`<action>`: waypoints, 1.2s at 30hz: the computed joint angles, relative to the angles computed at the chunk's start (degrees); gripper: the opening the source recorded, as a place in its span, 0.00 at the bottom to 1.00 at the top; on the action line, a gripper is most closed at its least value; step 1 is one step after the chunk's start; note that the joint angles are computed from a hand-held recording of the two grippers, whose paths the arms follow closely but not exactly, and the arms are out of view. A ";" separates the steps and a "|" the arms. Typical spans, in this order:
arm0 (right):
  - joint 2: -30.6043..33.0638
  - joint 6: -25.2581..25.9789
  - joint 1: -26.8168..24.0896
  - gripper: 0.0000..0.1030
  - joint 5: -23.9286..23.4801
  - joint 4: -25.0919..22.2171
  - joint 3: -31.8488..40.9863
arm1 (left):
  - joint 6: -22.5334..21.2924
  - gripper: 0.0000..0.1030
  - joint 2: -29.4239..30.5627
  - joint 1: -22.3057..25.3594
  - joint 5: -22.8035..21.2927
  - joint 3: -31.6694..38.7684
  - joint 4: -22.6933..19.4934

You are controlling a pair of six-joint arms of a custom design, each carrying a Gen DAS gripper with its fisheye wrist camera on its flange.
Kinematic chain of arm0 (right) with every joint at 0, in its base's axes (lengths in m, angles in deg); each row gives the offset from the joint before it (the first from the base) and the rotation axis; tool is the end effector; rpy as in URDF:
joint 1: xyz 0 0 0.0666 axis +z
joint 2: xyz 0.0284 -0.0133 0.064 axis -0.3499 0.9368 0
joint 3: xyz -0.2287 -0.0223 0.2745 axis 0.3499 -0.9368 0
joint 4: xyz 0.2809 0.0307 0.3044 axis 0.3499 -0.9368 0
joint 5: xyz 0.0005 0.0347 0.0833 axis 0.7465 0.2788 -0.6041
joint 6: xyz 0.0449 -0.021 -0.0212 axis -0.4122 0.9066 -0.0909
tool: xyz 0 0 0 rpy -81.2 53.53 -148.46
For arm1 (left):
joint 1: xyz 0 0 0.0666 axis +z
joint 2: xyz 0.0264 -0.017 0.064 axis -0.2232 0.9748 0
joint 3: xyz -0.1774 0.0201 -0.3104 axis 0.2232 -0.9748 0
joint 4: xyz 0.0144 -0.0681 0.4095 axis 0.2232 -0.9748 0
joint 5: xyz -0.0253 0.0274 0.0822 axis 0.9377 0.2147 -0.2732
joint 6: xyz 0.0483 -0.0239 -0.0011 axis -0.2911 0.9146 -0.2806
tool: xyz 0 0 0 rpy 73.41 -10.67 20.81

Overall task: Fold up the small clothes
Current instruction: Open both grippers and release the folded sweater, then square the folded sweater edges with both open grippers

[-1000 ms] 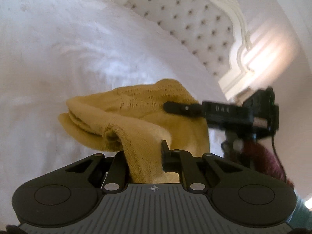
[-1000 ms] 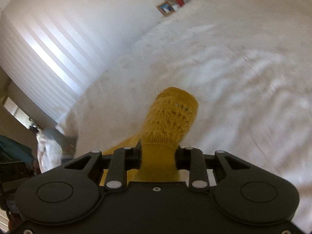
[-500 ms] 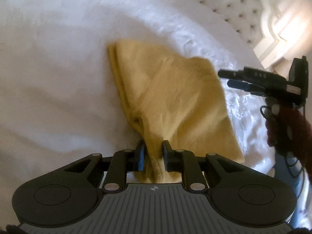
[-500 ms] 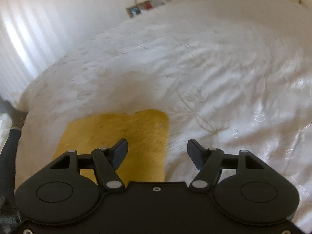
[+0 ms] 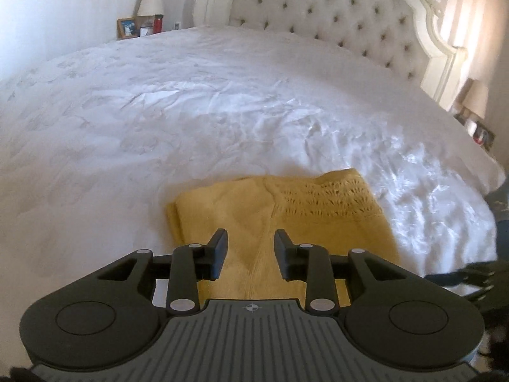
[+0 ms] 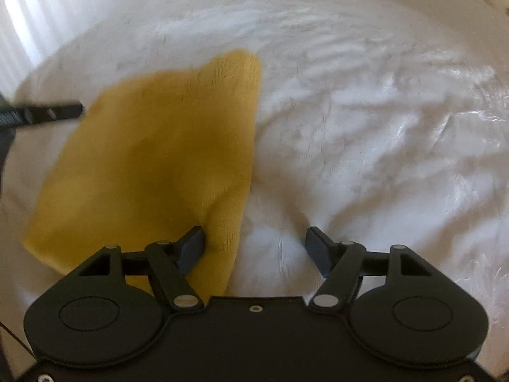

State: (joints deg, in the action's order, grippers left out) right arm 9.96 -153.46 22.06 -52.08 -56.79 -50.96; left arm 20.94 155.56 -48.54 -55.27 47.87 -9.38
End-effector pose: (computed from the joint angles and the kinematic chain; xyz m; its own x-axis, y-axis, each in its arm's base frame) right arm 0.2295 0.1848 0.2533 -0.6601 0.4416 -0.6077 0.4256 0.8864 0.1819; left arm 0.4129 -0.3101 0.2859 -0.4635 0.4694 -0.7516 0.7962 0.5928 -0.1208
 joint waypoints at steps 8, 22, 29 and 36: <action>2.43 15.80 -10.93 0.70 3.37 14.00 1.93 | -2.05 0.32 4.19 -0.89 -2.76 3.26 1.14; 12.12 17.41 -21.58 0.88 -3.14 22.64 2.50 | 4.06 0.51 8.31 2.50 -10.13 4.93 0.63; 1.12 16.83 -15.51 1.00 4.24 20.96 -0.68 | 6.76 0.67 0.68 3.62 -9.71 0.37 0.72; -3.68 10.71 -4.00 0.99 12.00 11.19 0.77 | 6.16 1.00 -8.86 2.72 -11.00 -5.58 -1.20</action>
State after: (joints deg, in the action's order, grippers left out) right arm 6.27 -142.75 18.06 -40.07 -45.59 -50.19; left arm 27.10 146.70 -45.82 -66.27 42.29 -10.58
